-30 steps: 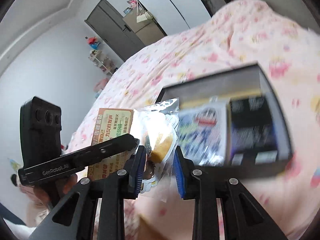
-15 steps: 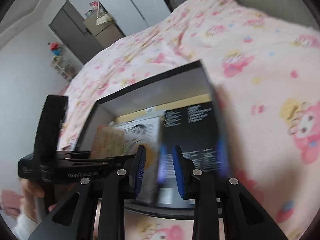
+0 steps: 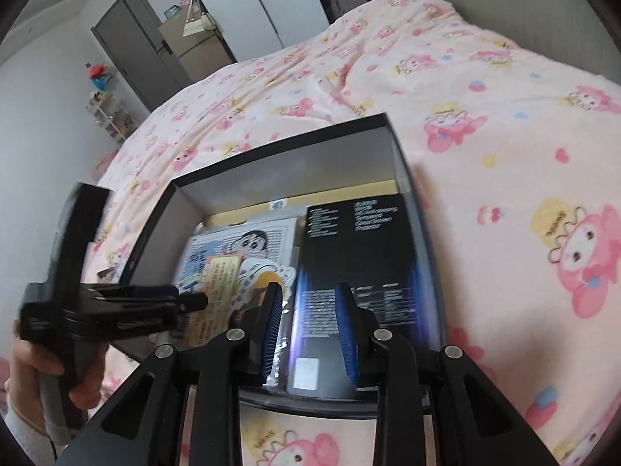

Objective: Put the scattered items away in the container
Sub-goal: 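Lower the sticker pack into the box and open the left gripper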

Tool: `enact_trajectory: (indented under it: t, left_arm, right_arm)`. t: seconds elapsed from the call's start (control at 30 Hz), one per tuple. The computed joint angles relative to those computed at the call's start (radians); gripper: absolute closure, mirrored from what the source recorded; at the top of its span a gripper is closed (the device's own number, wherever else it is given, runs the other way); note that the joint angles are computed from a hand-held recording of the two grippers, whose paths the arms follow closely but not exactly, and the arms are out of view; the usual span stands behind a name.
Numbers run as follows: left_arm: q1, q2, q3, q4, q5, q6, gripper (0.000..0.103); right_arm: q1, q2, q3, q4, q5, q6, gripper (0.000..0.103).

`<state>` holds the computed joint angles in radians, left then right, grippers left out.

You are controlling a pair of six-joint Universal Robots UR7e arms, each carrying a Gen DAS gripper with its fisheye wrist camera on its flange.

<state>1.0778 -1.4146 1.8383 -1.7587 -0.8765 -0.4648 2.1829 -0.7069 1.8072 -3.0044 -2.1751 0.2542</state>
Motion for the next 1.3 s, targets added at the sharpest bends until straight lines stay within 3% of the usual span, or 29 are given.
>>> enact_trajectory:
  t: [0.07, 0.2, 0.33, 0.4, 0.47, 0.6, 0.73, 0.8, 0.83, 0.93, 1.2, 1.3]
  left_arm:
    - [0.006, 0.009, -0.003, -0.017, -0.017, -0.001, 0.05]
    - [0.017, 0.019, -0.009, -0.077, -0.181, 0.081, 0.05]
    - [0.005, -0.01, 0.035, -0.172, -0.242, 0.158, 0.06]
    - [0.005, -0.021, 0.048, -0.199, -0.202, 0.12, 0.06]
    - [0.003, 0.0, 0.032, -0.143, -0.124, 0.052, 0.06]
    - [0.006, 0.025, 0.027, -0.151, -0.17, 0.069, 0.06]
    - [-0.005, 0.058, 0.027, -0.174, -0.227, 0.093, 0.06]
    - [0.0, 0.07, 0.025, -0.193, -0.305, 0.129, 0.06]
    - [0.0, 0.071, 0.031, -0.211, -0.334, 0.139, 0.055]
    - [-0.011, 0.056, 0.066, -0.267, -0.295, 0.125, 0.057]
    - [-0.017, 0.016, 0.116, -0.299, -0.318, 0.139, 0.057]
    - [-0.06, -0.033, 0.17, -0.335, -0.253, 0.14, 0.049]
  right_arm:
    - [0.005, 0.001, 0.0, -0.005, -0.031, -0.001, 0.078]
    - [0.004, -0.004, -0.004, 0.023, -0.077, 0.026, 0.078]
    - [0.003, -0.014, 0.003, 0.003, -0.1, 0.029, 0.078]
    - [0.006, -0.022, 0.014, -0.031, -0.113, 0.018, 0.078]
    - [0.01, -0.024, 0.017, -0.047, -0.134, 0.019, 0.077]
    - [0.012, -0.019, 0.004, -0.025, -0.182, 0.036, 0.077]
    - [0.001, -0.026, 0.006, -0.007, -0.176, 0.04, 0.077]
    - [-0.008, -0.039, 0.016, -0.011, -0.165, 0.058, 0.077]
    - [-0.01, -0.043, 0.019, -0.017, -0.167, 0.062, 0.077]
    - [-0.011, -0.053, 0.03, -0.034, -0.188, 0.071, 0.077]
    - [-0.029, -0.042, 0.008, 0.077, -0.178, 0.096, 0.077]
    - [-0.016, -0.036, 0.007, 0.069, -0.211, 0.089, 0.077]
